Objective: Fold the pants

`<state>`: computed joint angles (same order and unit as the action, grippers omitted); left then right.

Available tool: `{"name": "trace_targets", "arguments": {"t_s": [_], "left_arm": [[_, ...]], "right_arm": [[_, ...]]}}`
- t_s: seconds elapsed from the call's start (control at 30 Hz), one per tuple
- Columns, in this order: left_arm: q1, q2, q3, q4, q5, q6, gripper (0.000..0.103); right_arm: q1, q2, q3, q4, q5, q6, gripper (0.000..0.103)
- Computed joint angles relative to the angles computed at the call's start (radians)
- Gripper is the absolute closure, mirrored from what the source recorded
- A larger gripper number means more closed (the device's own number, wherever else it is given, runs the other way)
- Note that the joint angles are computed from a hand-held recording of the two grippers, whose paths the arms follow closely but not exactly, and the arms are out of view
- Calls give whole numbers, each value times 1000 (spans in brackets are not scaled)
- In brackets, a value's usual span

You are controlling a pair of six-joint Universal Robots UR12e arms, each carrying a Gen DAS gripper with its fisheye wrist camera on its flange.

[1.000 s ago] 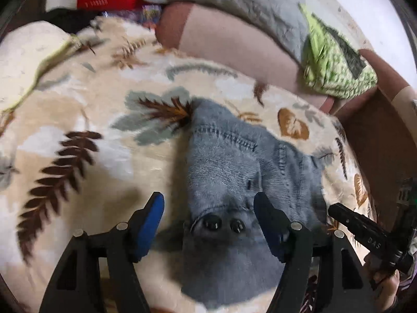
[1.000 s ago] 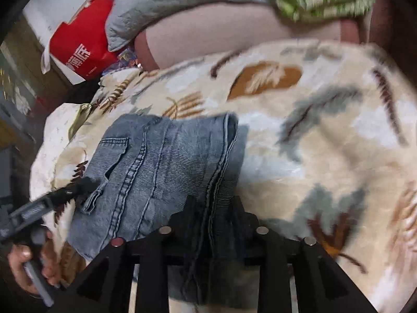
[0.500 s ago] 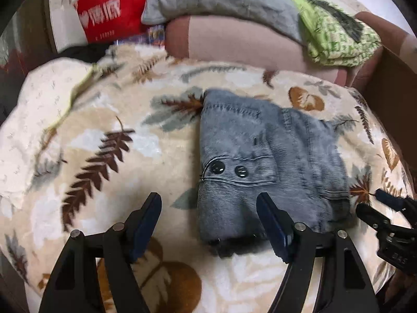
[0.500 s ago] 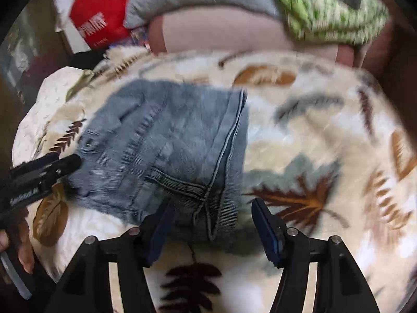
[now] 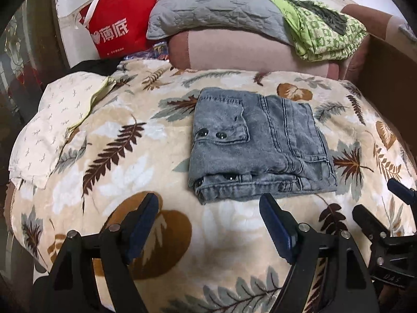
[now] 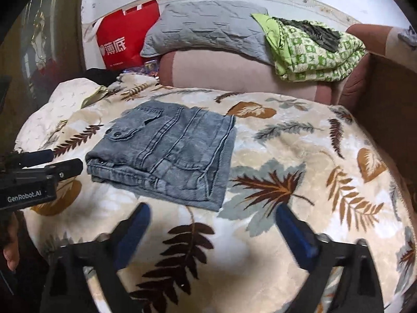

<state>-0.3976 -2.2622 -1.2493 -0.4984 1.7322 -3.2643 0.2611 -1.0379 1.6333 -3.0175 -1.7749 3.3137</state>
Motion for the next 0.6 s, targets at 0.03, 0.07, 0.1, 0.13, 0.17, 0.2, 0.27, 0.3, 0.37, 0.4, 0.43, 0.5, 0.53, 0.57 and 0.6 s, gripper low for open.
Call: {"name": "trace_targets", "arguments": {"t_s": [0.03, 0.07, 0.1, 0.13, 0.17, 0.2, 0.27, 0.3, 0.37, 0.4, 0.43, 0.5, 0.53, 0.57, 0.6], "left_arm": [[0, 1, -2, 2, 3, -7, 23], [-1, 2, -4, 7, 7, -11, 23], [-1, 3, -5, 6, 9, -16, 23], [-1, 3, -5, 7, 7, -18, 23], [0, 5, -6, 8, 4, -22, 23], [0, 5, -7, 12, 0, -26, 23], [0, 5, -5, 14, -6, -27, 23], [-2, 5, -4, 17, 0, -26, 23], [-4, 3, 2, 9, -2, -20, 23], [-4, 2, 5, 8, -2, -18, 23], [-5, 1, 10, 0, -5, -17, 22], [-4, -2, 21, -16, -15, -16, 15], [-4, -1, 22, -16, -23, -17, 14], [-2, 0, 21, -11, -35, -19, 10], [0, 1, 20, -3, -51, -23, 5]], "right_arm": [[1, 0, 1, 15, 6, 2, 1], [0, 0, -3, 38, 14, 1, 1], [0, 2, -7, 57, 18, -3, 0], [1, 5, -9, 66, 19, -12, 0], [2, 7, -10, 70, 17, -18, 0], [5, 9, -10, 72, 13, -22, 0], [8, 10, -11, 74, 10, -36, 0], [9, 10, -11, 71, 6, -39, 0], [8, 9, -8, 63, 9, -38, 0], [7, 9, -8, 60, 9, -35, 0], [7, 8, -7, 57, 7, -31, 0], [5, 7, -6, 56, 8, -26, 0], [4, 7, -6, 56, 7, -22, 0], [5, 7, -5, 53, 4, -18, 0], [5, 7, -4, 49, 1, -16, 0]]}}
